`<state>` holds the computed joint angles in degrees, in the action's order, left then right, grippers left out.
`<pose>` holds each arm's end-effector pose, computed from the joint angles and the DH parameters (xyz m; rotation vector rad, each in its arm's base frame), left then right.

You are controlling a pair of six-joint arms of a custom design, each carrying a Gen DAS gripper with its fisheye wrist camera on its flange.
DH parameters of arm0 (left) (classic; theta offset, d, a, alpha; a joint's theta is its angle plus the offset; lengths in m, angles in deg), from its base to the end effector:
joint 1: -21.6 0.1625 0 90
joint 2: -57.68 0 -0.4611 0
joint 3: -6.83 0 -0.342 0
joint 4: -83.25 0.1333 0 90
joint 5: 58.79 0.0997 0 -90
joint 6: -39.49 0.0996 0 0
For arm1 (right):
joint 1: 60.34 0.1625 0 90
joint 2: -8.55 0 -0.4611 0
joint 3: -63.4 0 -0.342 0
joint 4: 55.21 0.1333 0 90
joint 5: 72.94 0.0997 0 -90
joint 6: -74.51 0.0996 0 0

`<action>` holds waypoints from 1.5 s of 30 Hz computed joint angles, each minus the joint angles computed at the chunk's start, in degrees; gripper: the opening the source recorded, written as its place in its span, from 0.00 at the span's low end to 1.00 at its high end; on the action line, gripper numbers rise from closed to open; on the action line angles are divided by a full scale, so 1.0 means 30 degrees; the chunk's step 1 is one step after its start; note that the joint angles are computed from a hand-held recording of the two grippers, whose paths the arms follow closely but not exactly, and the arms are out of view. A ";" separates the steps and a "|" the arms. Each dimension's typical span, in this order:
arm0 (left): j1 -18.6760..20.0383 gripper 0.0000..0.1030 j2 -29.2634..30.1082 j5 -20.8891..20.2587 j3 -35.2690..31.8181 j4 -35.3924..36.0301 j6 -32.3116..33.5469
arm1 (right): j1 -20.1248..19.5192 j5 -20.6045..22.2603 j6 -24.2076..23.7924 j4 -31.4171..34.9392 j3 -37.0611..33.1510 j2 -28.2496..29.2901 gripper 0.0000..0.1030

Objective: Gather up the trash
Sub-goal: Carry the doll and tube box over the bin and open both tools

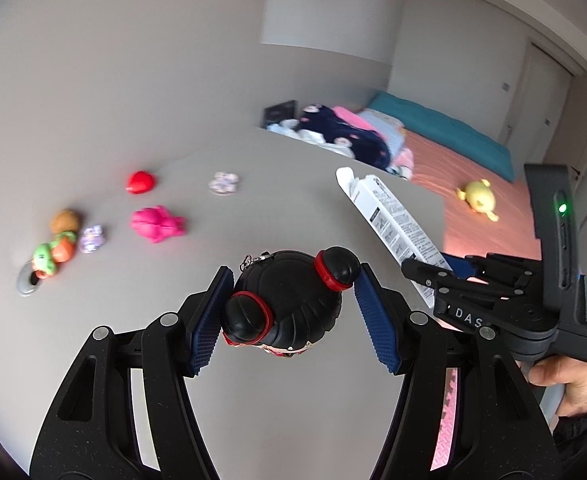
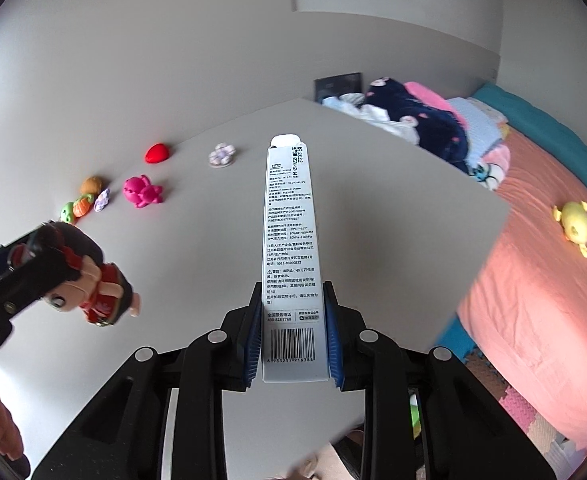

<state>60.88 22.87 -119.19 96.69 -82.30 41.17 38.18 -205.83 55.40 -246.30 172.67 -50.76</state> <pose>-0.4249 -0.5833 0.0992 1.0852 2.5000 -0.7464 0.1499 -0.5587 0.3290 0.1216 -2.1933 0.9501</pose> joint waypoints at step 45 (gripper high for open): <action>-0.4171 0.94 0.6469 -0.3359 -0.2564 0.4205 -0.0631 | -0.7325 0.0554 0.1425 -0.4734 0.9084 -0.9267 0.98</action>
